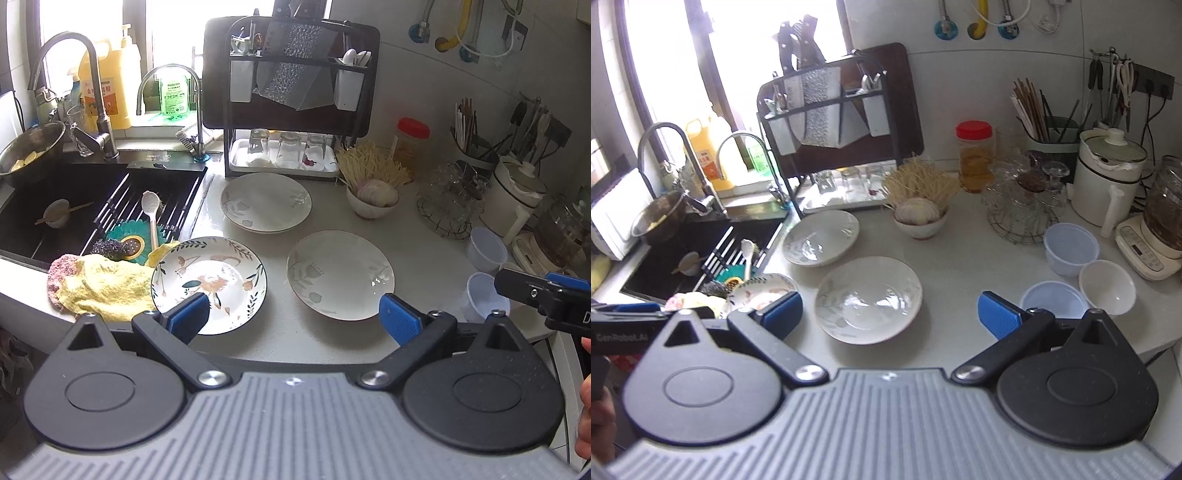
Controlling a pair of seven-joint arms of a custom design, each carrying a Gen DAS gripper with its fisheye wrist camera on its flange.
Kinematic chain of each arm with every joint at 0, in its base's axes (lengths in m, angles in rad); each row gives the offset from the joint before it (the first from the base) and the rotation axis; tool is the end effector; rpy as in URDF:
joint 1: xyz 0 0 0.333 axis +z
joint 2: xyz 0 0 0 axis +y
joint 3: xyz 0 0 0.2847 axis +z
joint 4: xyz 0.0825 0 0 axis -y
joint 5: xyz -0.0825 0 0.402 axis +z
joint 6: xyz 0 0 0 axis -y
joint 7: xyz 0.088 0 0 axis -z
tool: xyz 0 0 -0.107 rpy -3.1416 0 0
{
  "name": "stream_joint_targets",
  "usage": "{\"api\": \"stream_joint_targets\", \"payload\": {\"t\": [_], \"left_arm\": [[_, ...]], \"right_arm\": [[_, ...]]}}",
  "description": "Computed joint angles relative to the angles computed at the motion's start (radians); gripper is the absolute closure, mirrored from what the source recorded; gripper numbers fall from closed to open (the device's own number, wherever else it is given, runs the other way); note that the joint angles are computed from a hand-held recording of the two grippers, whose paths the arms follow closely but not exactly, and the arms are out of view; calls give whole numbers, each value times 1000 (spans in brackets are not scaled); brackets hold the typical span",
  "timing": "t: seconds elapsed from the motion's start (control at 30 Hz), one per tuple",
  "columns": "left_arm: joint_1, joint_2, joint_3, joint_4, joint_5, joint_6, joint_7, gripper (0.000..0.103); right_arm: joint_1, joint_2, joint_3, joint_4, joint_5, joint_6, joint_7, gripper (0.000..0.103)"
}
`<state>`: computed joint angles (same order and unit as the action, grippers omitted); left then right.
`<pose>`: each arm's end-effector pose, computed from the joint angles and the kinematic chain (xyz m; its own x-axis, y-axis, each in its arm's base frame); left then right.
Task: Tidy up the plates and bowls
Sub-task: 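Move both tools toward the bird-patterned plate beside the yellow cloth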
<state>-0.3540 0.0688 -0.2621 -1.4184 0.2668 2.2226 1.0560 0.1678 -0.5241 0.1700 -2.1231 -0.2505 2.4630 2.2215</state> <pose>0.5244 -0.3524 0.7092 -0.2149 -0.9706 0.1084 -0.7191 0.0822 -0.6901 0.4411 0.1757 0.6850 -0.0890 -0.9814 -0.1703 -0.6138 0.1887 -0.7666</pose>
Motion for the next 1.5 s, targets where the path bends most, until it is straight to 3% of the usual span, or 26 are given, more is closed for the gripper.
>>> {"api": "stream_joint_targets", "payload": {"t": [0.3, 0.9, 1.2, 1.5], "left_arm": [[71, -66, 31, -85, -80, 25, 81, 3], [127, -115, 36, -181, -101, 23, 22, 3], [149, -42, 55, -103, -20, 71, 91, 3], [176, 109, 80, 72, -115, 31, 227, 3]], "right_arm": [[12, 90, 60, 81, -72, -14, 119, 0], [97, 254, 24, 195, -82, 47, 110, 0], [133, 415, -2, 328, -77, 113, 150, 0], [190, 588, -52, 498, -35, 87, 187, 0]]}}
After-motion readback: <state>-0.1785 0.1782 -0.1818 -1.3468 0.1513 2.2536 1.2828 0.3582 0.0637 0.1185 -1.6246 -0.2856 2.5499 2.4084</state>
